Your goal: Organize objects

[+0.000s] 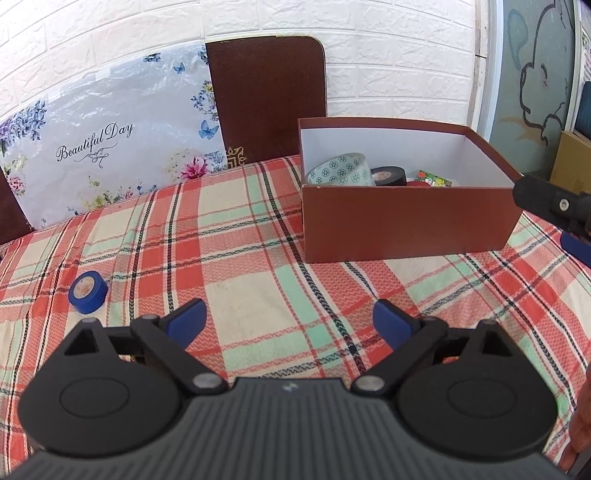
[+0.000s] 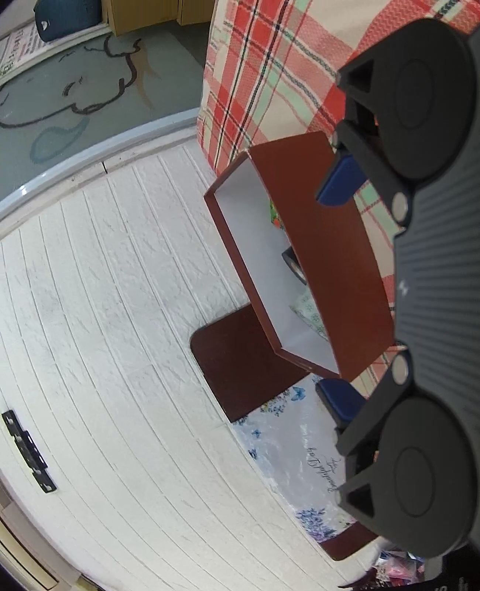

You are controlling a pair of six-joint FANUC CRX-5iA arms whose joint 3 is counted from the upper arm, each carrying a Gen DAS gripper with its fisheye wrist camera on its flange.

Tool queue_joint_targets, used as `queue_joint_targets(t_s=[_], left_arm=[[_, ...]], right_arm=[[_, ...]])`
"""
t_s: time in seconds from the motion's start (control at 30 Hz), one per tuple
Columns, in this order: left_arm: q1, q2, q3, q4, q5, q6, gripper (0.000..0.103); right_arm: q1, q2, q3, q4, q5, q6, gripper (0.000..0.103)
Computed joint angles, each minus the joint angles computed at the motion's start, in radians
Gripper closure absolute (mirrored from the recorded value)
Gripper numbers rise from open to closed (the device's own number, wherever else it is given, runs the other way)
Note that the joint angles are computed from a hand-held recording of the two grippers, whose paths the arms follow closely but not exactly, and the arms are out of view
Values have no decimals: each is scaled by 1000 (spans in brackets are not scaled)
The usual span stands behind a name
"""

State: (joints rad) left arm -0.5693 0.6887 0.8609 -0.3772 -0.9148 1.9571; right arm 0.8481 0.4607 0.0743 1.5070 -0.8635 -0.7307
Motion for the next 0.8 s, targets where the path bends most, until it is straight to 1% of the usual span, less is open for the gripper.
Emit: queue_joint_targets(t_s=[0.13,0.2,0.3,0.4,0.53,0.67,0.8], left_arm=[[-3,-7,-15,-18,22,23,3],[-8,-11,-21,-33,28,38,0],[-14,-12,-19,-59,25,54,0],[-9,-8,-14,-44,17,53,0],[-3,-8,-18,-19,18,45,0],[-1,-8,-21,-11,21,30,0],[2,-7,-24,1,23,17,0]], right_arm=[[10,15,18,4,-40,55,0],[14,20,28,-3,-43,91,0],[10,17,27,-16,-18,113,0],[4,11,24,-37,13,127,0],[8,16,36,-58,12,167,0],[7,13,40,-82,33,188,0],[7,9,38,-84,34,200,0]])
